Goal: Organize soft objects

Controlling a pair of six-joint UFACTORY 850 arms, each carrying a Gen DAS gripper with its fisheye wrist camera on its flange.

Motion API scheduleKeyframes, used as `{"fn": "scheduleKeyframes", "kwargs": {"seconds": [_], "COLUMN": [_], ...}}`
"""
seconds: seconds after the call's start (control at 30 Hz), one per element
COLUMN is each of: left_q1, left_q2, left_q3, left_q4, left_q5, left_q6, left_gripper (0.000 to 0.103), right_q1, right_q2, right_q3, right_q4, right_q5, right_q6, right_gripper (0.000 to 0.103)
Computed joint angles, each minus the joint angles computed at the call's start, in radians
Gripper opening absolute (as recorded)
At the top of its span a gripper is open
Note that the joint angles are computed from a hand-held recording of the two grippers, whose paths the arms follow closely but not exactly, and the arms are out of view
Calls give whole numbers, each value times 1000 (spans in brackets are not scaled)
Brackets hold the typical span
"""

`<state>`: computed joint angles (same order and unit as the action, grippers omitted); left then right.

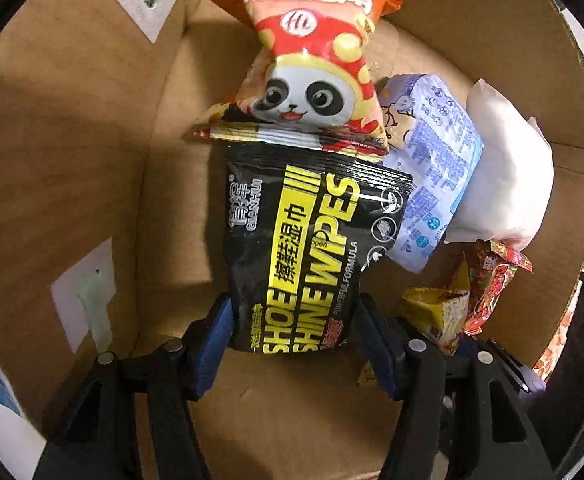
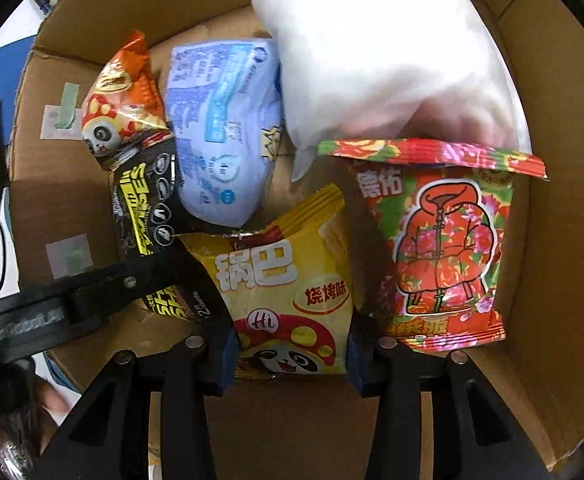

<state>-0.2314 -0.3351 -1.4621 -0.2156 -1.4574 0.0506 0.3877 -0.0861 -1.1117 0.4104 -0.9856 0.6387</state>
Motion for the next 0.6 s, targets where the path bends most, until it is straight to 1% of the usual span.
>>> {"fn": "scheduleKeyframes", "kwargs": {"seconds": [0.07,0.1,0.13,0.3,0.43,0.47,0.57,0.6], "left_q1": [-3,-3,-8,-39,-77,-92,-121,-128], "left_q2": [3,8,31,71,132,154,202,215], "left_q3": [-9,-11,15,1,7,7,6,2], "left_q4": [0,-3,0,41,120,156,188,191], "left_q5": [-5,-3,13,32,90,113,160,171], "left_q6": [-2,2,4,30,42,31,4,-5], "left_gripper": [60,60,60,61,61,61,61,65], "right_q1": [-15,-17,-19,-7,15,24,45,48], "right_q2": [-8,-6,-2,15,39,47,62,66], "right_q3": [3,3,3,-25,-51,-59,-77,-80], "right_q4": [-2,-4,-2,-82,-171,-207,-288,-303], "right_q5": [7,5,3,-22,-50,-65,-111,-123], "right_q6": [-14,-13,-13,22,66,88,147,158], "right_gripper": [50,53,54,56,56,56,56,56]}}
